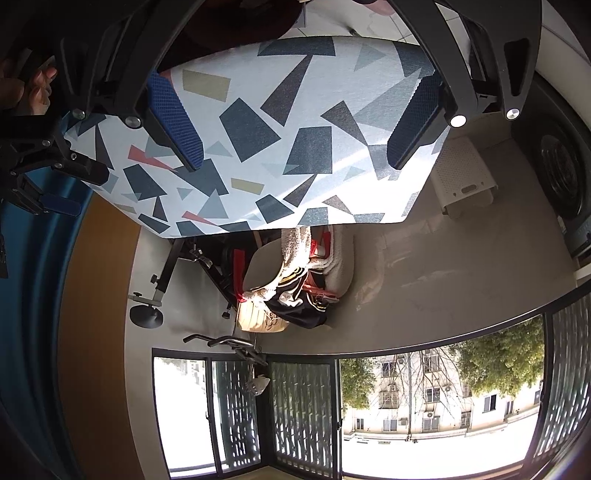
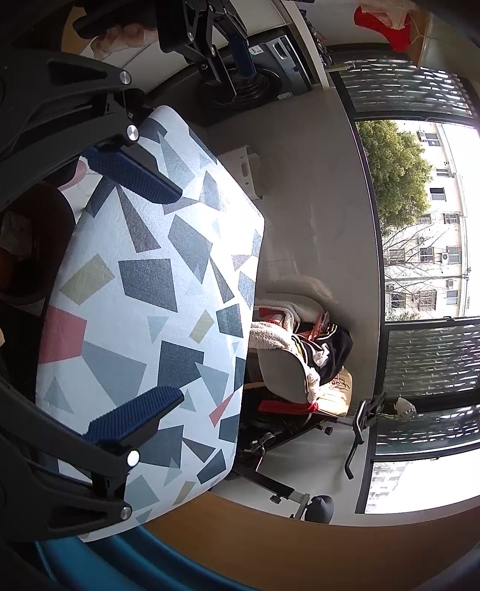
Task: Collect trash
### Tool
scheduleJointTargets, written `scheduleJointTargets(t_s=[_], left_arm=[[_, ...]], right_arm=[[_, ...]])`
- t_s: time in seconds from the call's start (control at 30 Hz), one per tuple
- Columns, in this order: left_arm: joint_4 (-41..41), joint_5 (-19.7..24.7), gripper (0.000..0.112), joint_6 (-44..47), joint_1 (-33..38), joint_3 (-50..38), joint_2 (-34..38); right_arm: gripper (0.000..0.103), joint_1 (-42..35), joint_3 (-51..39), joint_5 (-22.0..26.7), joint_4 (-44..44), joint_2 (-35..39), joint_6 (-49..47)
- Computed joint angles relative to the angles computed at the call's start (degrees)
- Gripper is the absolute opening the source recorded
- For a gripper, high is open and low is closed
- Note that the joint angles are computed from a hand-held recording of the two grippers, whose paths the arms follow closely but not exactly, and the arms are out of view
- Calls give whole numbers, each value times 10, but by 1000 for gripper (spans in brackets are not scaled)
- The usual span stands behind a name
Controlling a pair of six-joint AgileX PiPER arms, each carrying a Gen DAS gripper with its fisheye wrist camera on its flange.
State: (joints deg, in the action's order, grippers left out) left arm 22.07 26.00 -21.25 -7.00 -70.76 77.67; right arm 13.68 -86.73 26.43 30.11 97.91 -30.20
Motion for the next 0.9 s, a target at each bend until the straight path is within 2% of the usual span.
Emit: scheduleJointTargets(t_s=[0.3,0.9], left_arm=[[45,7,97,-35,-11,-1,0],[-11,16,97,8,-1,-10,6]], right_arm=[[97,-1,-1,-1,-1,2,1],[97,-3,-5,4,-6,4,-1]])
